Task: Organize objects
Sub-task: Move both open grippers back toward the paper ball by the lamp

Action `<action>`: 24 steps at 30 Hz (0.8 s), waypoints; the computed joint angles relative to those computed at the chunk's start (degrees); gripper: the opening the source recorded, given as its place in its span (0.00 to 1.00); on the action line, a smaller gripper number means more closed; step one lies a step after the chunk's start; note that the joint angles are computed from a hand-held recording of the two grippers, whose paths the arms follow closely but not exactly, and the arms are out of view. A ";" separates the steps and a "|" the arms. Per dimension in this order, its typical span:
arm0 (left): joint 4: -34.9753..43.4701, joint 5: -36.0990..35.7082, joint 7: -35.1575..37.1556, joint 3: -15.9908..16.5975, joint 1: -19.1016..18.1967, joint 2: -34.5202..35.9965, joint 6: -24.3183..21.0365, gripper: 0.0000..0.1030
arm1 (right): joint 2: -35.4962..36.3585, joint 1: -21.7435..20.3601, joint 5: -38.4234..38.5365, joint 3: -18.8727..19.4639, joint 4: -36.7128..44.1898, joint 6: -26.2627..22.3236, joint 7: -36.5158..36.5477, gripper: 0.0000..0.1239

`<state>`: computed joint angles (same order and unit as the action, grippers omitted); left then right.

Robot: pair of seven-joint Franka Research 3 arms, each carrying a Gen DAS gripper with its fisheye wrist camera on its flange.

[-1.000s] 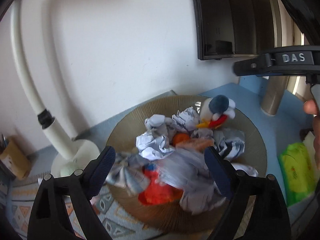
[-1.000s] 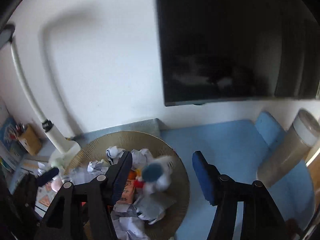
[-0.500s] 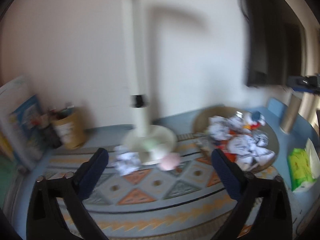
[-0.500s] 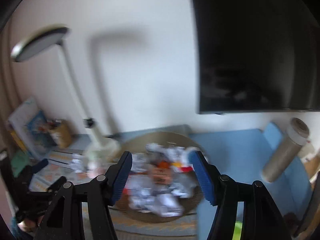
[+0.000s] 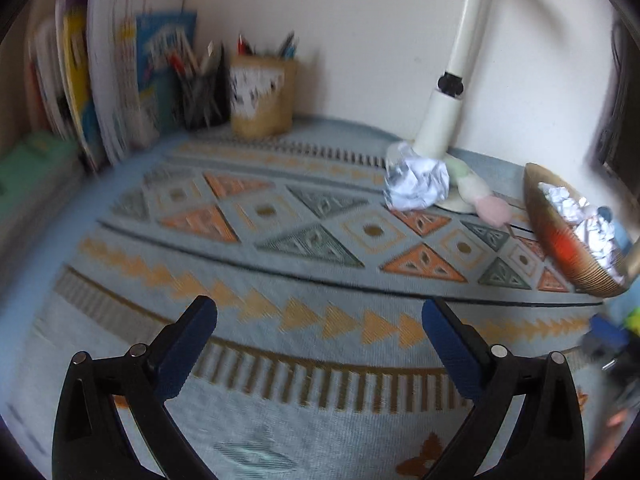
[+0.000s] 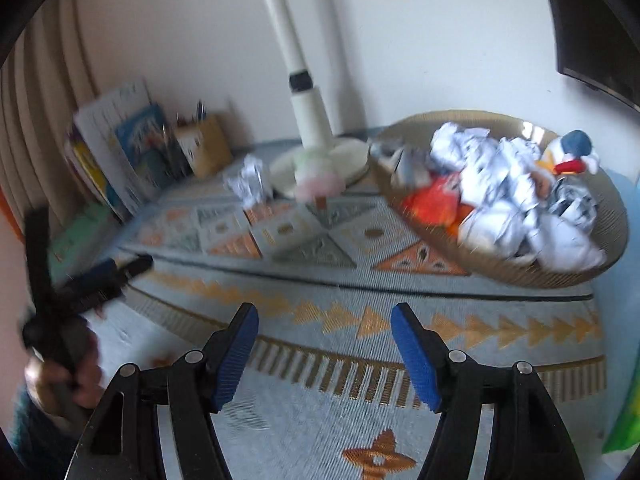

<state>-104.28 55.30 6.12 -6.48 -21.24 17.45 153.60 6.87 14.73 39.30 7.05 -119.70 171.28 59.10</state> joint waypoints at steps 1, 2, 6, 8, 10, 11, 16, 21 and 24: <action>0.13 -2.09 1.60 -0.60 0.66 0.60 0.26 0.99 | 0.88 1.40 -4.44 -1.02 -0.65 1.65 2.69 0.54; 0.30 -3.30 2.89 -0.90 0.77 0.71 -0.10 0.99 | 1.22 1.96 -6.69 -1.44 -1.02 2.35 4.18 0.54; -0.46 -2.73 1.35 -0.20 0.16 0.26 0.59 0.99 | 1.32 2.14 -9.85 -0.73 -2.24 5.87 4.84 0.55; -0.37 -3.38 1.68 -0.30 0.16 0.42 0.37 0.99 | 1.75 3.45 -14.24 -2.46 -2.17 5.46 8.29 0.55; -0.14 -3.51 2.12 -0.30 -0.06 0.46 -0.33 0.99 | 1.83 4.37 -18.26 -3.92 -2.11 4.99 11.65 0.55; 0.13 -3.62 2.36 -0.35 -0.24 0.58 -1.05 0.99 | 1.84 4.08 -18.88 -3.71 -2.14 4.97 12.13 0.55; 1.73 -2.16 2.49 -0.42 -1.82 0.97 -6.37 0.99 | 1.80 4.18 -22.82 -4.43 -2.28 4.71 16.33 0.55; 2.66 -1.79 4.27 -1.04 -2.00 1.39 -8.40 0.99 | 1.86 3.89 -25.33 -4.34 -2.37 4.83 18.25 0.55; 2.37 -1.67 4.02 -0.98 -1.90 1.19 -7.92 0.99 | 1.99 4.86 -28.67 -5.62 -2.30 4.44 20.91 0.55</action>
